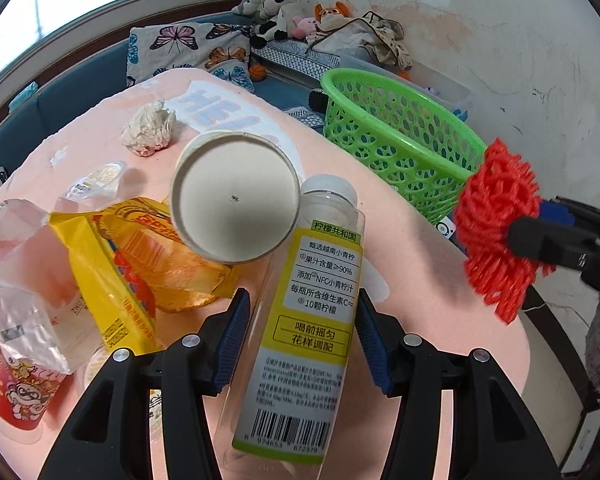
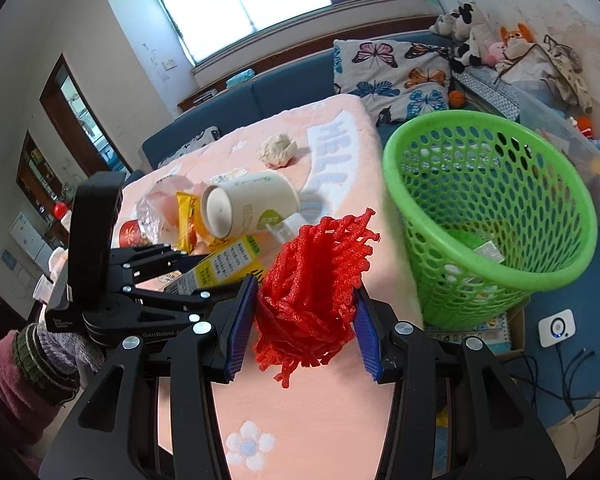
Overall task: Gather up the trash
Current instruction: 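Carry the red net over the green basket with the right tool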
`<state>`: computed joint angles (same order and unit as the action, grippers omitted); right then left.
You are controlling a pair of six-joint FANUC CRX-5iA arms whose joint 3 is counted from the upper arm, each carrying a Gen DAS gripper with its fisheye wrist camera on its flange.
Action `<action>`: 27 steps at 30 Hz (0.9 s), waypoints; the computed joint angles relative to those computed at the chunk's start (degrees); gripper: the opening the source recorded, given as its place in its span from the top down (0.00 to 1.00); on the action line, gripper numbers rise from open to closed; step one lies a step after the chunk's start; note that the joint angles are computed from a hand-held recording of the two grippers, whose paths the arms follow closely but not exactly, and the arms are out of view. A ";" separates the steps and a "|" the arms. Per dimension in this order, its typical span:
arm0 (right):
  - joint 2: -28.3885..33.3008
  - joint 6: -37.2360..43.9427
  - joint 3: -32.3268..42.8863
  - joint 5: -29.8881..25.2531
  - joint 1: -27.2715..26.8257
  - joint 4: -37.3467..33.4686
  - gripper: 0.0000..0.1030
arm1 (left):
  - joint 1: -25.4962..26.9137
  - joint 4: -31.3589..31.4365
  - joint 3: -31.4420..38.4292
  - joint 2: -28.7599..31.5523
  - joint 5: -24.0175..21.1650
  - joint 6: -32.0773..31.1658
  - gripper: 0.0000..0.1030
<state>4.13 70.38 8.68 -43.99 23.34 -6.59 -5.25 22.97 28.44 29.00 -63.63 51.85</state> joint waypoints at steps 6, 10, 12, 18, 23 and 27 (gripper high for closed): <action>-0.04 -1.17 -0.09 0.25 -0.54 1.24 0.55 | -0.62 -1.27 -0.06 -0.10 0.78 0.63 0.53; -0.31 -1.87 -0.47 0.48 -0.86 1.82 0.55 | -1.10 -2.28 -1.27 -1.15 2.06 1.39 0.55; -0.51 -2.24 -0.80 0.75 -1.04 2.41 0.55 | -1.08 -1.69 -2.41 -1.90 2.17 0.97 0.55; -0.89 -4.29 -1.28 1.63 -1.56 4.96 0.55 | -0.42 1.74 -6.61 -4.45 2.42 -0.58 0.57; -0.67 -6.09 -1.51 1.81 -2.54 7.56 0.55 | 0.41 5.20 -9.35 -6.15 2.14 -1.52 0.58; -0.04 -7.63 -1.32 1.68 -3.82 9.22 0.55 | 0.61 6.53 -11.00 -7.42 2.95 -2.82 0.58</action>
